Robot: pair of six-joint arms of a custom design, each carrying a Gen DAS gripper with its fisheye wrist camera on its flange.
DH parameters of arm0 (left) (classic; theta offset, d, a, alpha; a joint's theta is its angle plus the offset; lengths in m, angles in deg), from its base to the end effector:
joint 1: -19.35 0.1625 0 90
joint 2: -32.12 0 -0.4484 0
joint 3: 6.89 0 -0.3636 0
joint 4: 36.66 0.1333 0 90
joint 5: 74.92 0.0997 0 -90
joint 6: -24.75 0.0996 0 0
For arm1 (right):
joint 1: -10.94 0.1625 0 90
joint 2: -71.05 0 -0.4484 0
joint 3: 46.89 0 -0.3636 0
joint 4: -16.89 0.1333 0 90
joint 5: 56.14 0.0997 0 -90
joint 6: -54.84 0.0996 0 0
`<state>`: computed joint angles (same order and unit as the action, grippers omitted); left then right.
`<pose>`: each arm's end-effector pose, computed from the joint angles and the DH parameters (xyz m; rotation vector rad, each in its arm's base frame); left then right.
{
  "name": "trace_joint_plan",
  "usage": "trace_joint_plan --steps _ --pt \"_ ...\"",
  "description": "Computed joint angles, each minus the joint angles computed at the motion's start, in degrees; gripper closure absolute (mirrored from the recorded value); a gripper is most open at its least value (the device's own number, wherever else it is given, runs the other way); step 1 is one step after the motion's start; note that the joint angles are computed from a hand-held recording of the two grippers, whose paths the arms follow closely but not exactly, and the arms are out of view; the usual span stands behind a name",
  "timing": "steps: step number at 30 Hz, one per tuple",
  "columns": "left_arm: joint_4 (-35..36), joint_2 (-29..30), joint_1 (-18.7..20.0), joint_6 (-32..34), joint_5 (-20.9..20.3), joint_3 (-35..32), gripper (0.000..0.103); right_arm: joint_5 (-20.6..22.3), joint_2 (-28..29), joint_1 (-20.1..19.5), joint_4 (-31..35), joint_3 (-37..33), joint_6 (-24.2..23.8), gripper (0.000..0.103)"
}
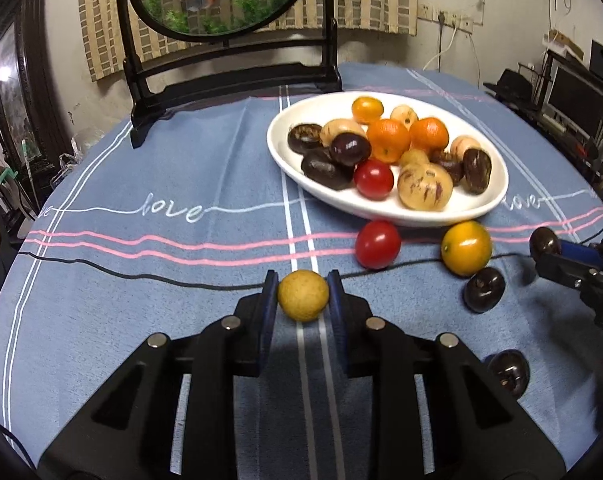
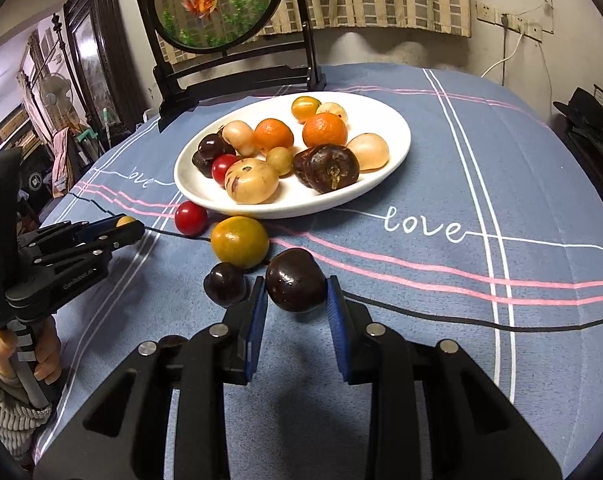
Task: Organize fruits
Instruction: 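Grasp a dark brown fruit with the right gripper while the left gripper holds the yellow fruit, then carry both fruits onto the white plate and open both grippers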
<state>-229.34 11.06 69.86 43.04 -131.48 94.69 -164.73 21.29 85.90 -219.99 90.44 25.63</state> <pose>-0.2376 -0.5843 -0.0744 1.1082 2.3208 -0.6361 -0.0154 -0.4485 0.1791 0.0698 -2.2696 1.0531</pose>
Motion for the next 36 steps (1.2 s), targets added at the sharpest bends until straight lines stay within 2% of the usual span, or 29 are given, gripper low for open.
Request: trace_joint_plan --steps 6,9,12,14,20,23,24,25,27,31,32,33,35,36 --pt "0.62 -1.23 -0.4 -0.47 -2.55 -1.23 0.078 2.61 -2.39 -0.57 0.27 1.02 2.0 0.073" --pt "1.86 0.16 -1.81 1.25 -1.53 -5.4 0.078 4.55 -6.14 -0.72 5.0 -0.3 5.36 0.073" --pt "5.15 2.18 -2.71 1.62 -2.26 -10.76 0.078 3.59 -7.58 0.36 8.72 -3.77 6.84 0.073" --pt "9.04 4.22 -2.85 0.81 -3.25 -15.39 0.078 4.61 -8.55 0.31 13.6 -6.86 8.63 0.073" --pt "18.97 10.05 -1.96 -1.89 -4.64 -25.86 0.077 6.4 -7.14 -0.29 24.28 -15.58 10.77 0.073" --pt "21.01 11.16 -0.81 -2.24 -6.95 -27.93 0.067 6.59 -6.81 -0.56 29.65 -18.4 9.9 0.071" --pt "20.41 10.91 -0.66 -1.58 -8.33 -27.57 0.051 6.3 -6.82 -0.61 30.67 -18.86 9.71 0.071" --pt "18.71 10.75 -0.89 -0.92 -8.08 -26.8 0.046 5.76 -6.71 -0.63 30.84 -19.08 9.53 0.071" --pt "14.39 11.13 -1.59 0.32 -4.64 -25.92 0.021 6.12 -6.83 -1.05 29.47 -18.47 9.21 0.07" --pt "13.75 9.59 -1.48 -0.87 -3.89 -24.37 0.017 7.55 -8.02 -1.25 27.1 -16.36 9.51 0.069" --pt "13.59 8.98 -1.48 -1.6 -3.13 -23.59 0.015 8.42 -8.53 -1.27 27.08 -15.7 9.64 0.063" --pt "13.17 8.61 -1.46 -1.86 -2.74 -22.91 0.014 8.53 -8.84 -1.17 26.67 -15.15 9.75 0.039" --pt "10.82 7.1 -1.29 -2.32 -1.46 -19.76 0.012 8.09 -8.68 -0.52 21.44 -12.84 9.82 0.025" --pt "10.42 6.79 -1.26 -2.47 -1.12 -19.0 0.012 8.38 -8.49 -0.33 19.05 -11.79 9.49 0.025"
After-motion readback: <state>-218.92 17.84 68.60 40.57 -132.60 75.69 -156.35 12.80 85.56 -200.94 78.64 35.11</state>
